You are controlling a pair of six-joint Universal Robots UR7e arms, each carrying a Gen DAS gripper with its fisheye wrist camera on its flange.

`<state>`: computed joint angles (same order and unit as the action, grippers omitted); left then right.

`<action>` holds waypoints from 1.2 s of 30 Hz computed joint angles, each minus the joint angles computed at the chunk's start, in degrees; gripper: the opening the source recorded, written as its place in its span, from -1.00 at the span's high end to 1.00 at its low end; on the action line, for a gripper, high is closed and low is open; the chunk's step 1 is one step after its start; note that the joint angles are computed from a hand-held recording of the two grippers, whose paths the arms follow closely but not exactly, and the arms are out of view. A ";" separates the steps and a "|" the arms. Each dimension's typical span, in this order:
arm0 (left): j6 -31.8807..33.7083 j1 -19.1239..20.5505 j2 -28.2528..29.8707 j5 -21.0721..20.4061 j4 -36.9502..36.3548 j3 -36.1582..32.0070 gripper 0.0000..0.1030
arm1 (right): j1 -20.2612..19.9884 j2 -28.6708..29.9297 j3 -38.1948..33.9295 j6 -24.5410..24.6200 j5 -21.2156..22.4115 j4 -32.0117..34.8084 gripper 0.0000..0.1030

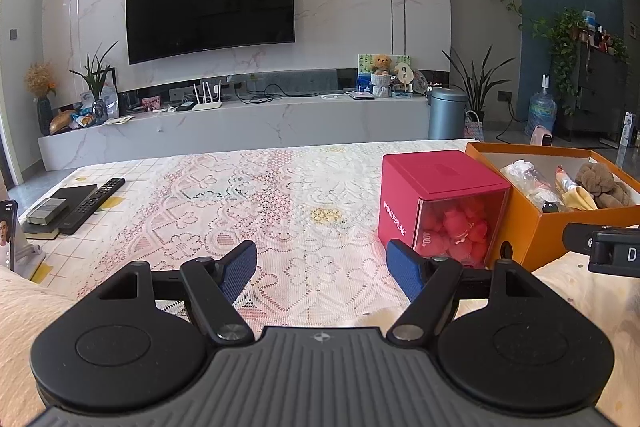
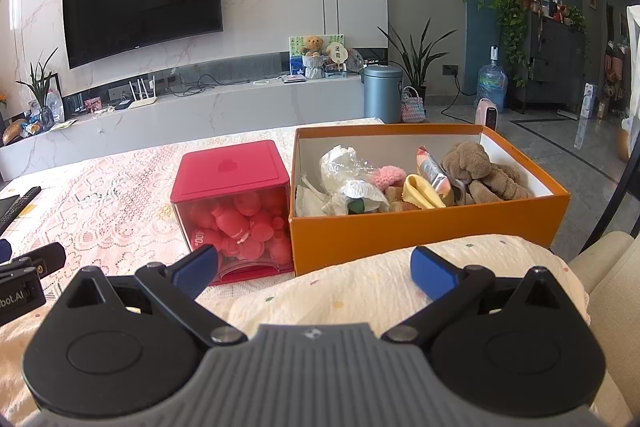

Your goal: Organize soft objects

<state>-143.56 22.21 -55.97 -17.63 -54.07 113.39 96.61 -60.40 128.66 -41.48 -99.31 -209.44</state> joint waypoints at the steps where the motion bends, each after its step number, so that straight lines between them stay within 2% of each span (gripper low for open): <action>1: 0.13 0.00 -0.05 0.05 -0.05 0.03 -0.68 | 0.00 0.00 0.00 0.00 0.00 0.00 -0.95; 36: 1.37 0.23 -0.44 0.77 -1.35 0.47 -0.69 | 0.08 0.35 -0.12 -0.81 -0.70 -0.21 -0.95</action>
<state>-142.19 22.43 -56.41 -16.86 -55.42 113.86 96.69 -60.05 128.54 -42.29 -100.01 -209.65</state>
